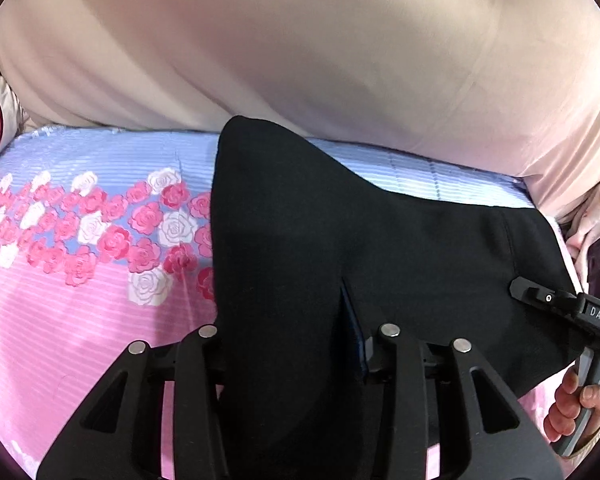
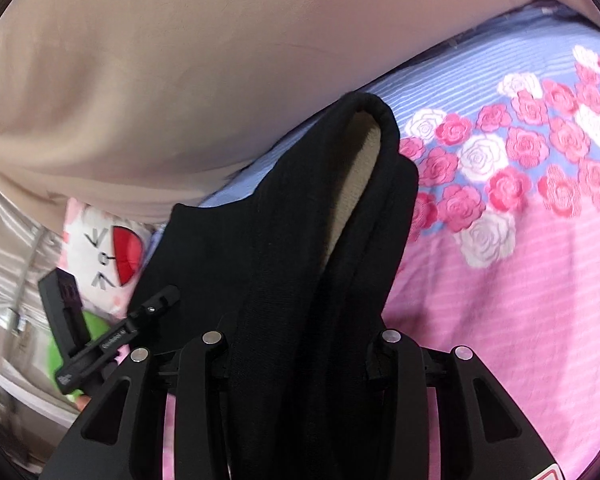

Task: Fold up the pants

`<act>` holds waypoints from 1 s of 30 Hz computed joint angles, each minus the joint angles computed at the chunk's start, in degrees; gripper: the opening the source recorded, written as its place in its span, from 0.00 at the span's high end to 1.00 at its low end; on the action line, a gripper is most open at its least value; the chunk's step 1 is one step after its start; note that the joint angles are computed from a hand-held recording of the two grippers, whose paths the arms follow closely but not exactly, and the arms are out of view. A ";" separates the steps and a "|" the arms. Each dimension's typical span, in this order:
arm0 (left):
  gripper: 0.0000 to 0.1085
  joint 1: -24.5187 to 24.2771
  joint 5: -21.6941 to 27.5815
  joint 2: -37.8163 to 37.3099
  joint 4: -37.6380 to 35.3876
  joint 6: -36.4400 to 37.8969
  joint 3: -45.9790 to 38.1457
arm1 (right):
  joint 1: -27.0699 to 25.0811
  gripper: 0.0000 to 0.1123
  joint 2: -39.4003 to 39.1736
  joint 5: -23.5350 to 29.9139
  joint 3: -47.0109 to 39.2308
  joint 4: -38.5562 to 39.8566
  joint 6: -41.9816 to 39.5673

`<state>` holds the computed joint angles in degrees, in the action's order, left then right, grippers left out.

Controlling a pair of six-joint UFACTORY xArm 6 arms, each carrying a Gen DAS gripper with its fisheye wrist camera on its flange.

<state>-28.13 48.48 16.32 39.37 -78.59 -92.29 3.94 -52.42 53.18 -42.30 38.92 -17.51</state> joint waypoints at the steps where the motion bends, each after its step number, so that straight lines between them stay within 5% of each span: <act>1: 0.66 -0.55 0.26 -1.10 -0.15 0.29 0.60 | -0.46 0.68 -0.74 1.22 -0.14 0.61 0.02; 5: 0.65 0.19 -1.10 -2.97 -6.16 3.62 2.96 | -1.19 0.68 -4.35 5.00 0.73 -1.00 2.03; 7: 0.58 0.68 -0.32 -1.77 -7.66 3.74 2.92 | 0.52 0.52 -4.66 1.94 2.92 -5.46 3.74; 9: 0.48 0.63 0.15 -1.05 -6.81 2.07 3.09 | -0.04 0.49 -4.16 0.85 4.19 -6.66 4.70; 11: 0.48 -1.41 5.70 -2.56 -3.15 -0.21 2.32 | -0.99 0.49 -6.05 2.45 3.50 -8.01 7.32; 13: 0.47 -5.30 14.34 -4.58 5.14 -3.71 0.73 | 1.78 0.46 -11.78 -2.56 4.74 -18.29 13.50; 14: 0.39 -6.90 17.67 -5.20 8.75 -4.87 -0.14 | 3.71 0.46 -16.14 -6.97 6.24 -24.28 16.21; 15: 0.34 -8.00 20.00 -5.37 11.38 -5.63 -1.45 | 7.17 0.52 -18.11 -9.42 6.05 -30.06 19.22; 16: 0.27 -8.34 20.28 -5.27 13.23 -6.63 -3.04 | 10.95 0.70 -17.68 -9.50 4.99 -33.44 21.46; 18: 0.25 -7.02 17.47 -1.68 12.53 -5.20 -8.38 | 18.21 0.88 -14.06 -10.11 2.88 -35.47 22.81; 21: 0.25 -4.62 18.70 8.18 7.93 0.99 -19.97 | 23.82 0.92 -5.23 -11.75 0.81 -40.49 25.02; 24: 0.26 -1.37 26.80 19.49 3.33 6.69 -30.97 | 14.94 1.00 3.53 -15.32 1.10 -37.30 20.86; 27: 0.24 1.60 19.75 14.83 -2.07 3.36 -21.76 | 11.84 1.00 3.59 -14.43 0.33 -26.57 18.99; 30: 0.24 0.59 22.55 13.19 1.81 2.35 -20.78 | 16.34 0.91 -1.08 -13.87 1.00 -34.13 22.20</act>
<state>-27.53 71.03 29.51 41.18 -76.24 -113.07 20.28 -53.49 39.30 -41.30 4.78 4.69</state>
